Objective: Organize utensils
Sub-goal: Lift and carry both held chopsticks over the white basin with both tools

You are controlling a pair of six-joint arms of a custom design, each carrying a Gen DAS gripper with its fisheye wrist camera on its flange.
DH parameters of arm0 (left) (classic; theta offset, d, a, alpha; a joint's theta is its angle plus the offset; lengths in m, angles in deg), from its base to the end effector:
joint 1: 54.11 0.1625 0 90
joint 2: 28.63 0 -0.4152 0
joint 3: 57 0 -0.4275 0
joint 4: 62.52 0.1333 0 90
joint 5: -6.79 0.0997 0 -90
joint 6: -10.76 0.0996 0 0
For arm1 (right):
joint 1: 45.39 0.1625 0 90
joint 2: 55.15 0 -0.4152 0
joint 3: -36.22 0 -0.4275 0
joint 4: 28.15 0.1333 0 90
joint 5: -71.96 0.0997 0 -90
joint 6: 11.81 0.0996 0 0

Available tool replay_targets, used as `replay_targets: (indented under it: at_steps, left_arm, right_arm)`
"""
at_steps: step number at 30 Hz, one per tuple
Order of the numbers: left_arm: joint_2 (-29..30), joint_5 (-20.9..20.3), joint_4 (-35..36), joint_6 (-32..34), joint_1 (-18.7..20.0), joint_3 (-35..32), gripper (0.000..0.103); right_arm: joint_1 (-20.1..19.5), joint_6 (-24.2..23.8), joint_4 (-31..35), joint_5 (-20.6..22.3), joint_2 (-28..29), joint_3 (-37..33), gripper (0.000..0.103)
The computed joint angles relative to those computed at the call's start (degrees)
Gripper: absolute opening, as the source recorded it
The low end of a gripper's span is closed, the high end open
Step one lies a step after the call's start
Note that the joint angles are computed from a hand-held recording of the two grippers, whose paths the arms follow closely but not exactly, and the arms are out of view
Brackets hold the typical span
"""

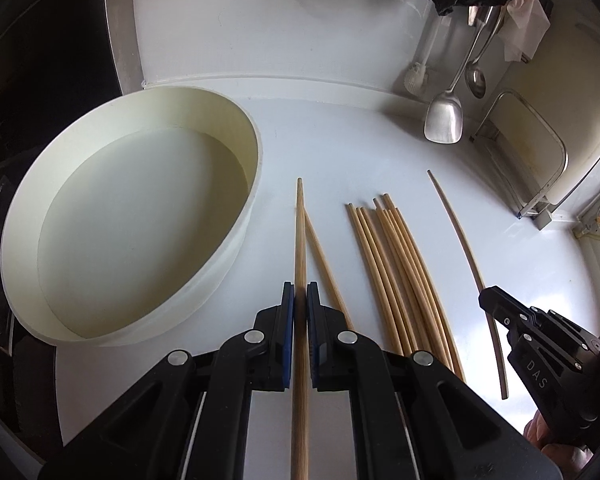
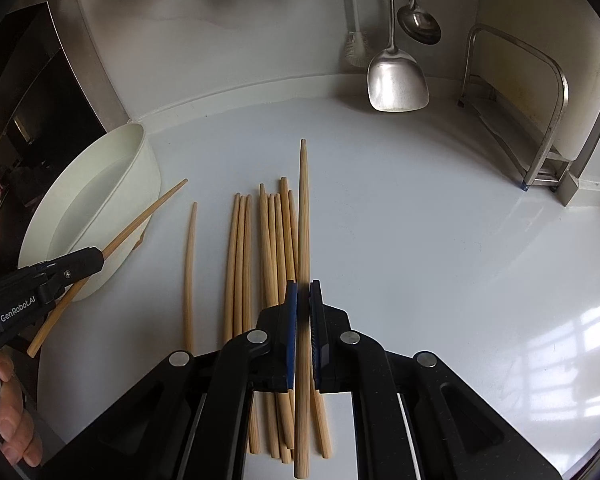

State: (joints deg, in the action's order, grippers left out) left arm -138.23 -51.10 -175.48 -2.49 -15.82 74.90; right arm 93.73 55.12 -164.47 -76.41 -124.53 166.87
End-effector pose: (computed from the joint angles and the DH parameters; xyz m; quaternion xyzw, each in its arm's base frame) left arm -0.1647 -0.3673 0.3082 0.3150 0.9079 -0.1532 0.2303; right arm 0.3603 -0.2477 0.1000 -0.0713 -0.8650 0.3500 0.3524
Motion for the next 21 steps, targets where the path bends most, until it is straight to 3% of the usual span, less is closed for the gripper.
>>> replay_targets:
  at_steps: [5,10,17,21]
  left_arm:
    - [0.0,0.0,-1.9,1.4,0.0,-2.4,0.007]
    - [0.4,1.6,-4.3,4.0,1.9,-6.1,0.007]
    - [4.1,5.4,-9.3,10.7,9.2,-11.5,0.007]
    - [7.1,6.3,-11.8,15.3,14.0,-13.7,0.007]
  right_arm:
    - [0.7,-2.9,1.5,-1.3,1.3,-4.1,0.006]
    - [0.4,-12.5,-4.4,-1.9,6.4,-9.8,0.006]
    - [-2.3,-29.2,-17.9,2.9,18.6,-20.3,0.006]
    - [-4.1,-34.0,-19.7,6.8,25.0,-26.7,0.006]
